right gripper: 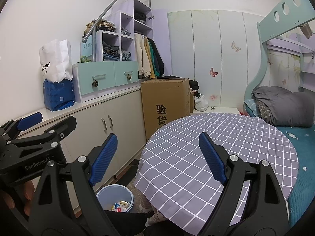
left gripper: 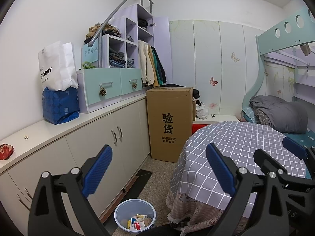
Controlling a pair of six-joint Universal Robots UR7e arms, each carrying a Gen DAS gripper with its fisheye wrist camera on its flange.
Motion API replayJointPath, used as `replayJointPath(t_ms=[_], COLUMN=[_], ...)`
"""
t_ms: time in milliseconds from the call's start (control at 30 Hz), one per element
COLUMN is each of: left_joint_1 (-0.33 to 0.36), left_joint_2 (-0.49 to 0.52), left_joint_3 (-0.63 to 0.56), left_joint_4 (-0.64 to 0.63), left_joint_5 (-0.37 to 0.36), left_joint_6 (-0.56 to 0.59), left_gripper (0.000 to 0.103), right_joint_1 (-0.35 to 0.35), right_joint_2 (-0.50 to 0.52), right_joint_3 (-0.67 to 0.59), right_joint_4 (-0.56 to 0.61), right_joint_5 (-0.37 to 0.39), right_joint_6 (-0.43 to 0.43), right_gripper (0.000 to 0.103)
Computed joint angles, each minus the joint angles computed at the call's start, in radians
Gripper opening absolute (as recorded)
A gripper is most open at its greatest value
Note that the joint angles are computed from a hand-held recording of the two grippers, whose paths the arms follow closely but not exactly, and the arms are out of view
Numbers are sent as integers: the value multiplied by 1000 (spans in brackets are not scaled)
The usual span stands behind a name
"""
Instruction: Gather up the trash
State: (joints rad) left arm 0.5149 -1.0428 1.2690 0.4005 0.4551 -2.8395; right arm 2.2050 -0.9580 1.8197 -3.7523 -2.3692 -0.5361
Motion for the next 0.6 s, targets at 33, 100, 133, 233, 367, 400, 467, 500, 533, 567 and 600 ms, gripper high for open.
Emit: replayJointPath(t_ms=[33, 100, 133, 233, 367, 400, 467, 500, 533, 567, 600], left_joint_1=[0, 0, 0, 1, 1, 1, 2, 3, 4, 5, 7], left_joint_2=[-1, 0, 1, 0, 0, 0, 1, 1, 2, 3, 6], left_joint_3=[1, 0, -1, 1, 0, 0, -4, -6, -7, -10, -14], left_joint_4=[-1, 1, 1, 1, 1, 3, 8, 11, 14, 18, 24], left_joint_5=[0, 1, 0, 1, 1, 1, 2, 3, 3, 4, 5], left_joint_6=[2, -1, -1, -1, -1, -2, -1, -1, -2, -2, -4], left_gripper=[94, 94, 94, 94, 94, 94, 94, 94, 94, 94, 94], right_joint_1=[0, 0, 0, -1, -3, -3, -2, -2, -3, -2, -3], right_joint_2=[0, -1, -1, -1, -4, -4, 0, 1, 0, 1, 0], right_joint_3=[1, 1, 1, 1, 8, 9, 7, 6, 8, 5, 8], right_joint_4=[-1, 0, 0, 0, 1, -1, -3, -4, -5, -3, -4], right_joint_5=[1, 0, 0, 1, 1, -1, -5, -6, -6, -8, -7], right_joint_6=[0, -1, -1, -1, 6, 6, 7, 9, 10, 10, 12], right_gripper=[84, 84, 84, 84, 84, 84, 84, 84, 84, 84, 84])
